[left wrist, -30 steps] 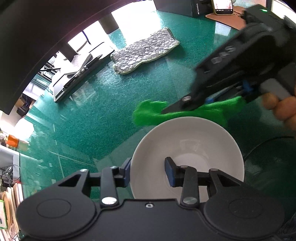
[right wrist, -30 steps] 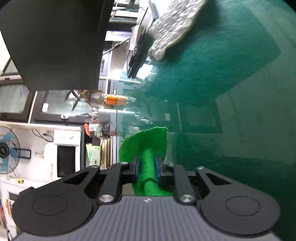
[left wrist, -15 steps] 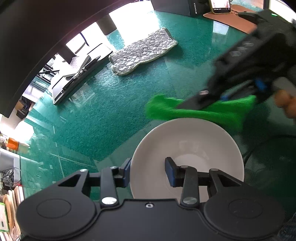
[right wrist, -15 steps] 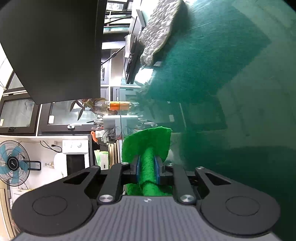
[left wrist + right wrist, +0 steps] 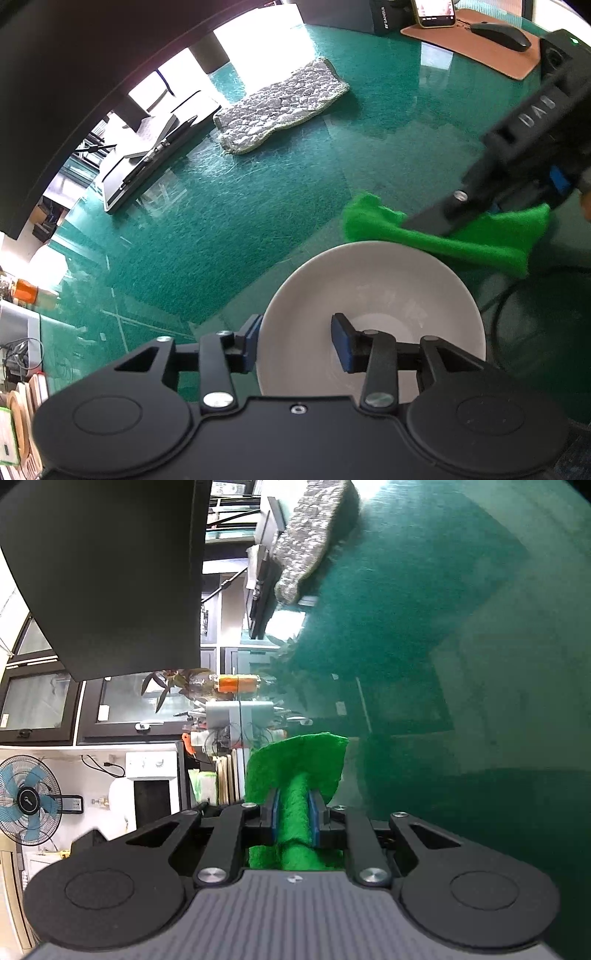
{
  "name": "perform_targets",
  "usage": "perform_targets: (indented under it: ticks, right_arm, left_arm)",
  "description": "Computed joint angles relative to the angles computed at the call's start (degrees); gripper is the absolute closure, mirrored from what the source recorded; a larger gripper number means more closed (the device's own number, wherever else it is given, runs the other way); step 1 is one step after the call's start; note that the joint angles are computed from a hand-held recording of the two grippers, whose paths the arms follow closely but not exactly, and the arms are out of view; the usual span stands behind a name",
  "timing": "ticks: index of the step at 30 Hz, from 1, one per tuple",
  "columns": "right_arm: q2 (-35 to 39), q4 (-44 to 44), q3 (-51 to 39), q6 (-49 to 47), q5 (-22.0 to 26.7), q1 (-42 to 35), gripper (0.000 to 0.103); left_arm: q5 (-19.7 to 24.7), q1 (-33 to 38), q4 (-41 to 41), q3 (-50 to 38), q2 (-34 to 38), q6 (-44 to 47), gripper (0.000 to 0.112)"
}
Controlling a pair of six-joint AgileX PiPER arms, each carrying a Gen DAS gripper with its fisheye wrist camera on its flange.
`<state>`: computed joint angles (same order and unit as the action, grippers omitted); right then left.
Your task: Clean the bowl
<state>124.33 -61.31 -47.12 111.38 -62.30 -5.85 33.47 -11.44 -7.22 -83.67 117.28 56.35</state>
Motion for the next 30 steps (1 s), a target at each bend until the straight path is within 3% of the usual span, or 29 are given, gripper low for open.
perform_targets:
  ticks: [6, 9, 12, 17, 21, 30]
  right_arm:
    - [3.2, -0.9, -7.7, 3.2, 3.0, 1.9, 0.087]
    - [5.7, -5.2, -16.0, 7.6, 6.3, 3.9, 0.087]
    - [5.7, -6.7, -17.5, 8.4, 7.4, 4.4, 0.087]
    - [2.2, -7.8, -11.5, 6.0, 6.0, 1.7, 0.087]
    - [-1.2, -14.2, -8.3, 6.4, 6.1, 0.0, 0.086]
    - [-2.6, -13.2, -7.9, 5.1, 8.6, 2.1, 0.086]
  left_arm:
    - [-0.2, -0.1, 0.0, 0.2, 0.0, 0.5, 0.073]
    - [-0.4, 0.1, -0.7, 0.2, 0.1, 1.5, 0.073]
    - [-0.3, 0.4, -2.0, 0.0, 0.3, 3.3, 0.071]
    - [1.2, 1.7, -6.2, -2.2, 1.7, 9.3, 0.067]
    - [2.7, 3.0, -10.0, -5.5, 4.0, 13.3, 0.056]
    - [4.5, 3.4, -5.7, -7.2, 4.2, 1.0, 0.057]
